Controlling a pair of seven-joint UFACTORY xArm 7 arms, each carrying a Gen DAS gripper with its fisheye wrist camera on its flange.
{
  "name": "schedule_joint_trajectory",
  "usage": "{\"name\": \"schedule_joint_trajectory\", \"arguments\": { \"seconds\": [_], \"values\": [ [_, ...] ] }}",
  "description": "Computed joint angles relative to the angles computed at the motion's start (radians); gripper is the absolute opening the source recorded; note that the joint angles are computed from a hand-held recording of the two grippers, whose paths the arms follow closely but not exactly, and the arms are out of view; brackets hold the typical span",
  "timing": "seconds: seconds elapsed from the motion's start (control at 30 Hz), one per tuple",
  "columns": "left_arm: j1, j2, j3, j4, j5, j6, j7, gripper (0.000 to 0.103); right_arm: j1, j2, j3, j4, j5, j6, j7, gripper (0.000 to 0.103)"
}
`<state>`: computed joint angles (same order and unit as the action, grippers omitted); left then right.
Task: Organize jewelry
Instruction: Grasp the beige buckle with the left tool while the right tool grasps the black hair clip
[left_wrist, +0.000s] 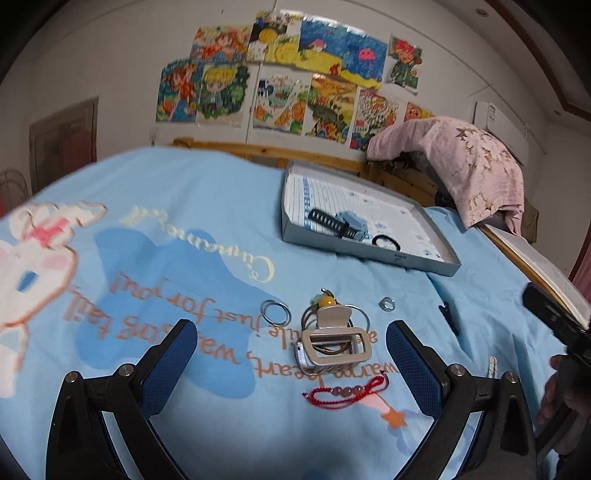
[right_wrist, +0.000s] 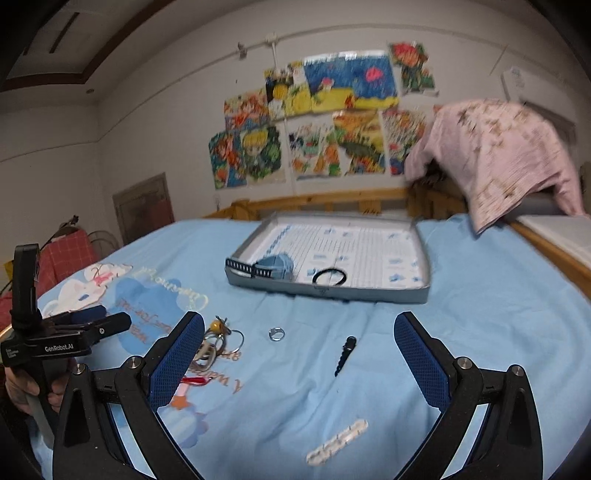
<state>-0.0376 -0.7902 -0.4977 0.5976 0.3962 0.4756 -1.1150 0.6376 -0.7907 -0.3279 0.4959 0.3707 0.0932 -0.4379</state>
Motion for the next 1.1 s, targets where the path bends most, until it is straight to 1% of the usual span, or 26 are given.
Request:
{"name": "schedule_joint_trajectory", "arguments": {
  "seconds": [0.03,0.07,0.1,0.2,0.27,0.3,0.33,0.4,0.6,0.67,0.8,0.87,0.93,1.03,1.1],
  "values": [
    [0.009,0.027,-0.001,0.003,-0.002,-0.018,-0.007,0.103,0.044,0.040,-0.043,0.028,0.007,0.007,-0.017,0.095],
    [0.013,0.046,-0.002,0.007,-0.002,-0.029,-0.011,0.103,0.068,0.064,-0.067,0.042,0.016,0.011,-0.030,0.088],
    [0.015,0.069,-0.002,0.013,-0.002,-0.038,-0.013,0.103,0.107,0.106,-0.106,0.071,0.032,0.022,-0.049,0.079],
    [0.011,0.148,-0.001,0.048,0.009,-0.029,0.003,0.103,0.190,0.199,-0.194,0.133,0.092,0.055,-0.119,0.072],
    [0.001,0.201,0.002,0.074,0.026,-0.020,0.019,0.103,0.224,0.242,-0.233,0.166,0.129,0.086,-0.158,0.067],
    [-0.006,0.223,0.006,0.082,0.034,-0.022,0.023,0.103,0.238,0.266,-0.248,0.178,0.149,0.099,-0.174,0.064],
    [-0.011,0.242,0.008,0.091,0.044,-0.020,0.025,0.102,0.245,0.281,-0.256,0.187,0.167,0.111,-0.189,0.063],
    [-0.030,0.276,0.021,0.107,0.061,-0.016,0.036,0.097,0.255,0.310,-0.267,0.198,0.201,0.130,-0.219,0.061],
    [-0.080,0.356,0.047,0.147,0.115,0.008,0.046,0.088,0.253,0.375,-0.270,0.222,0.301,0.174,-0.305,0.057],
    [-0.098,0.370,0.061,0.150,0.122,0.017,0.041,0.083,0.225,0.395,-0.251,0.230,0.323,0.181,-0.310,0.056],
    [-0.117,0.382,0.088,0.146,0.132,0.016,0.018,0.078,0.173,0.450,-0.212,0.262,0.371,0.202,-0.319,0.054],
    [-0.118,0.387,0.091,0.148,0.146,0.019,0.005,0.076,0.142,0.473,-0.185,0.277,0.375,0.217,-0.320,0.053],
    [-0.122,0.387,0.097,0.145,0.156,0.016,-0.004,0.073,0.109,0.483,-0.155,0.280,0.378,0.228,-0.315,0.051],
    [-0.128,0.390,0.102,0.145,0.166,0.016,-0.012,0.068,0.090,0.472,-0.147,0.271,0.446,0.250,-0.359,0.047],
    [-0.132,0.393,0.104,0.147,0.172,0.018,-0.013,0.065,0.082,0.466,-0.144,0.266,0.498,0.266,-0.396,0.042]
  ]
}}
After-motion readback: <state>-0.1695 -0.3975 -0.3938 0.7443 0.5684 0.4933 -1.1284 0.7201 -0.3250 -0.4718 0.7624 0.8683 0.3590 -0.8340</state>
